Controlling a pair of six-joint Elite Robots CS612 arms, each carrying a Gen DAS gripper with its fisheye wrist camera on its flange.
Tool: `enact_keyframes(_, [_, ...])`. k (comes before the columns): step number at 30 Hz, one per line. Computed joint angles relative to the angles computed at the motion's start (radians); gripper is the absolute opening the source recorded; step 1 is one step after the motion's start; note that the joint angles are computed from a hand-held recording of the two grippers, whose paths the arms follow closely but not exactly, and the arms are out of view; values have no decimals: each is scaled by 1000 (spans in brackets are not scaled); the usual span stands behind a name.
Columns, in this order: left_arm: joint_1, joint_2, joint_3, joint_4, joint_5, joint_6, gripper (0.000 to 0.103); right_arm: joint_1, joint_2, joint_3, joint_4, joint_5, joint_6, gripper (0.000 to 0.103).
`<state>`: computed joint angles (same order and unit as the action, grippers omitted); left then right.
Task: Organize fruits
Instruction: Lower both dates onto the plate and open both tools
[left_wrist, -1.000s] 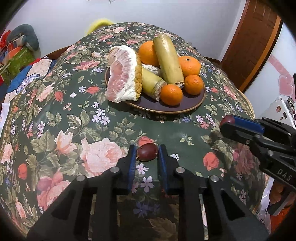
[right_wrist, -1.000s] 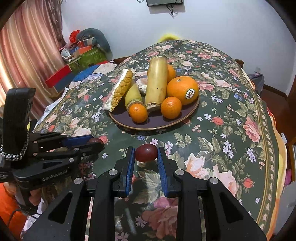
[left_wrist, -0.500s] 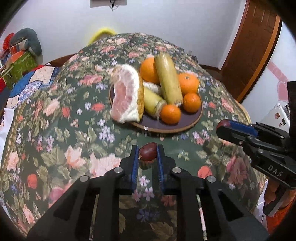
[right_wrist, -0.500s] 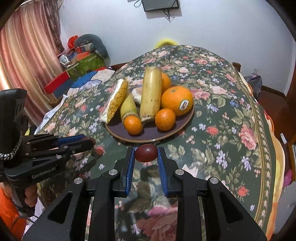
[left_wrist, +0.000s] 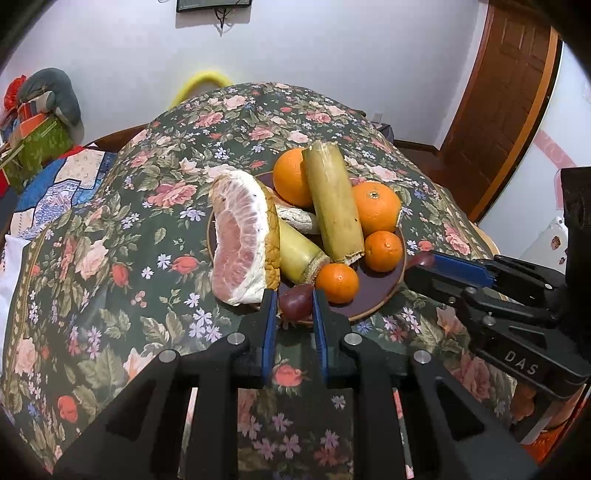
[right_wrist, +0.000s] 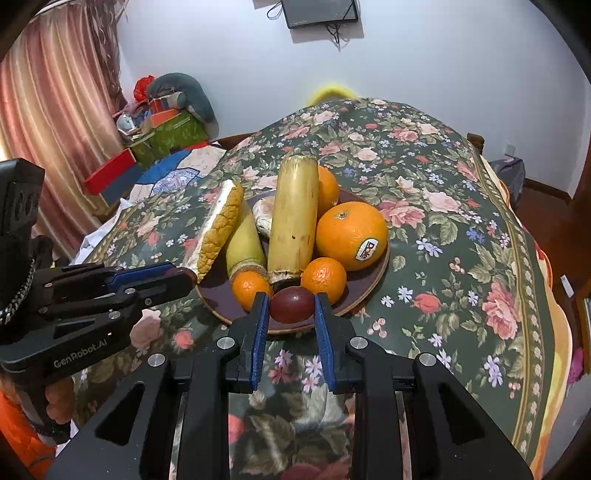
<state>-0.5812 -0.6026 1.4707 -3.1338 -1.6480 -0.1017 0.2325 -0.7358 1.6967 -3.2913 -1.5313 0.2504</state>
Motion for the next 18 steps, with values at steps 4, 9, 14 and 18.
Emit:
enact_keyframes(4, [2,14,-19,21,-17,2,19,-2,12,-16,21,8,-6,23])
enact_keyframes(9, [1,26,-35,30,-18,10,19,-4,23,-29,42,19,-12,23])
enact_keyframes(14, [2,32,-45,42,-27,13,19,-6,28,-35,55,33,-15,23])
enact_keyframes(18, [5,32,-49,58,-43,2,30,-5,27,-35,60,32,-20,23])
